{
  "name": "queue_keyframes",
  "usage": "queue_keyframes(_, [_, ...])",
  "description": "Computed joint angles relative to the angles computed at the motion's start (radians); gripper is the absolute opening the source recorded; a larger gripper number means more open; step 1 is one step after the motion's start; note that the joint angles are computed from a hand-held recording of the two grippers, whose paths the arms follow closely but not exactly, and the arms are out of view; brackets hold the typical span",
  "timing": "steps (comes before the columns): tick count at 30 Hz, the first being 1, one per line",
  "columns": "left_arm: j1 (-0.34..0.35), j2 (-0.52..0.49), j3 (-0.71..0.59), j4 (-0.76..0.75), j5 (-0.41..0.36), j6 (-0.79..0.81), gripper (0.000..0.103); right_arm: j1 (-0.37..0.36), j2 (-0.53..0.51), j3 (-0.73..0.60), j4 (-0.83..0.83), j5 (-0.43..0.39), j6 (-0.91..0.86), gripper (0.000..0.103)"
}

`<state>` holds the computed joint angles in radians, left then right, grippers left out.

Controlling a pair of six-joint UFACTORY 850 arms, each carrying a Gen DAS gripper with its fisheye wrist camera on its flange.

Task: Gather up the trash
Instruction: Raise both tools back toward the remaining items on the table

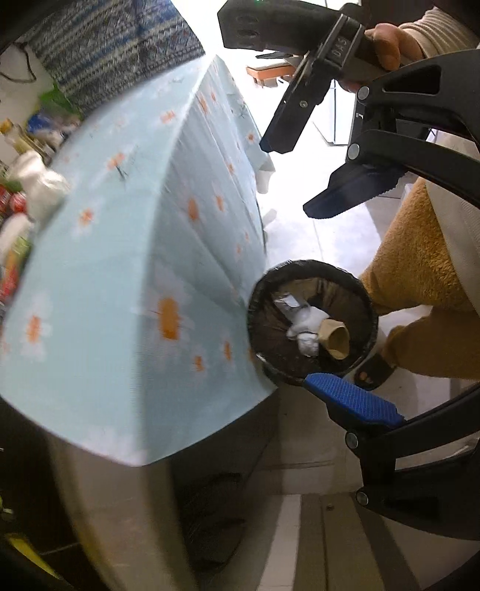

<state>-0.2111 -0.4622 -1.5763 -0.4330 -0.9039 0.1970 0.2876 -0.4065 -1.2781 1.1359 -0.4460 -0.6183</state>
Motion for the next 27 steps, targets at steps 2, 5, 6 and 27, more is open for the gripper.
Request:
queue_keyframes(2, [0.004,0.011,-0.01,0.0,0.007,0.012,0.083,0.004,0.022,0.009,0.02,0.019,-0.015,0.073])
queue_keyframes(5, [0.01,0.028,-0.015,-0.012,0.026,0.034,0.083,0.012,0.055,0.021,0.046,0.052,-0.047,0.077])
queue_keyframes(6, [0.013,0.034,-0.016,-0.019,0.029,0.042,0.083,0.017,0.066,0.023,0.04,0.07,-0.044,0.077])
queue_keyframes(27, [0.045,0.088,-0.073,-0.18,0.081,0.212,0.083,0.054,0.217,0.058,-0.453,0.323,0.516,0.086])
